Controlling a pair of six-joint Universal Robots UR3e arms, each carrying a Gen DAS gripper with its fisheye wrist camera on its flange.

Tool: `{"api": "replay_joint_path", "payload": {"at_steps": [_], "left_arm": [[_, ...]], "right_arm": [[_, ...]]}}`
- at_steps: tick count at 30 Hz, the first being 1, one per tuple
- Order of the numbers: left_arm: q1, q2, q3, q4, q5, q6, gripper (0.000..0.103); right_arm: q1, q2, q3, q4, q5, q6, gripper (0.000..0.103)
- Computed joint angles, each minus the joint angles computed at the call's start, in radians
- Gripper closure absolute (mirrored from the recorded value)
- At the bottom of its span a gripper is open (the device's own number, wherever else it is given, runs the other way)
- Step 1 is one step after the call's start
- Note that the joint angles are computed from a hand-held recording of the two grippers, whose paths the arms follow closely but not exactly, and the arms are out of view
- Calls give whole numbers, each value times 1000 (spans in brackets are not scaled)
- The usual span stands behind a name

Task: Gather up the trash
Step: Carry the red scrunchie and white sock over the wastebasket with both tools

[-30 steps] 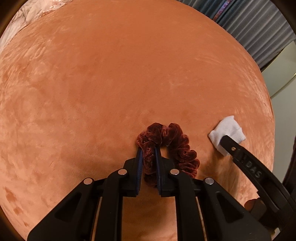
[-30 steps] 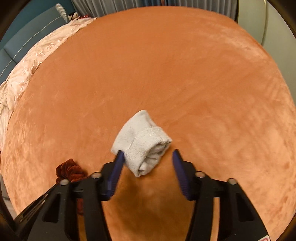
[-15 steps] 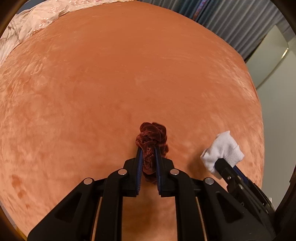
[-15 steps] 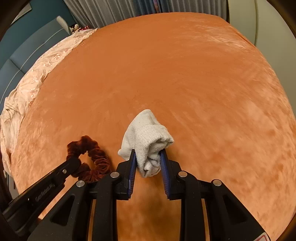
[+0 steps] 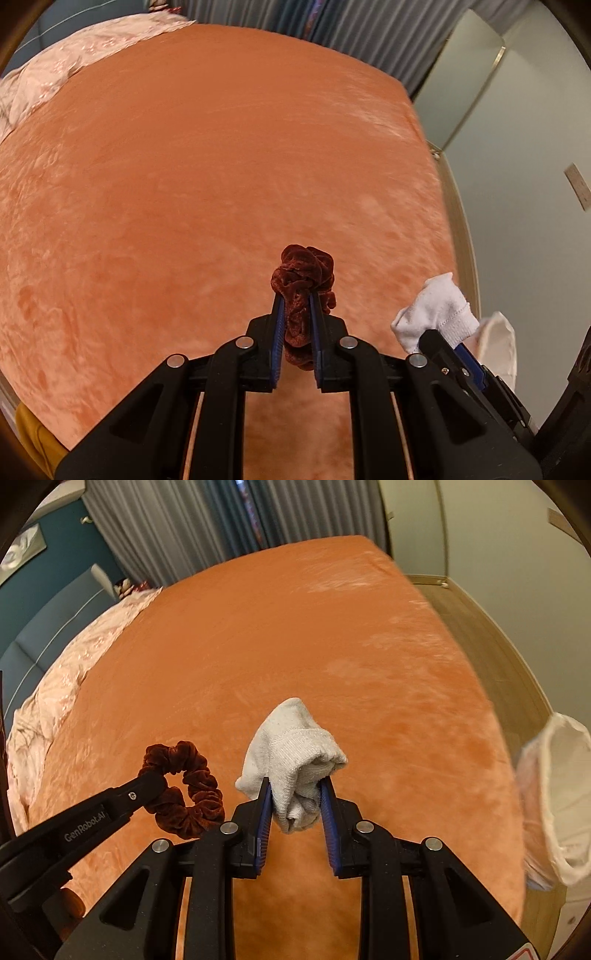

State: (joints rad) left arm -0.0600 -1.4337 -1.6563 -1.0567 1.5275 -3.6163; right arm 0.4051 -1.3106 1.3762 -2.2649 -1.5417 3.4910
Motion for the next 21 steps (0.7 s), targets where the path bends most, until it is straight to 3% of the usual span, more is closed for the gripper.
{"api": "replay_joint_path", "payload": {"at_steps": [6, 11, 18, 21], "left_arm": [[-287, -115, 214, -52, 136, -126, 91], [-486, -251, 416, -111, 234, -202, 91], [-657, -474, 751, -221, 302, -229, 90], [-712, -581, 924, -285, 322, -231, 90]], "right_arm": [[-149, -338, 297, -26, 36, -55, 79], [-285, -535, 437, 9, 101, -112, 79], [-606, -850, 578, 190, 278, -283, 78], [-816, -994, 597, 351, 403, -416, 78]]}}
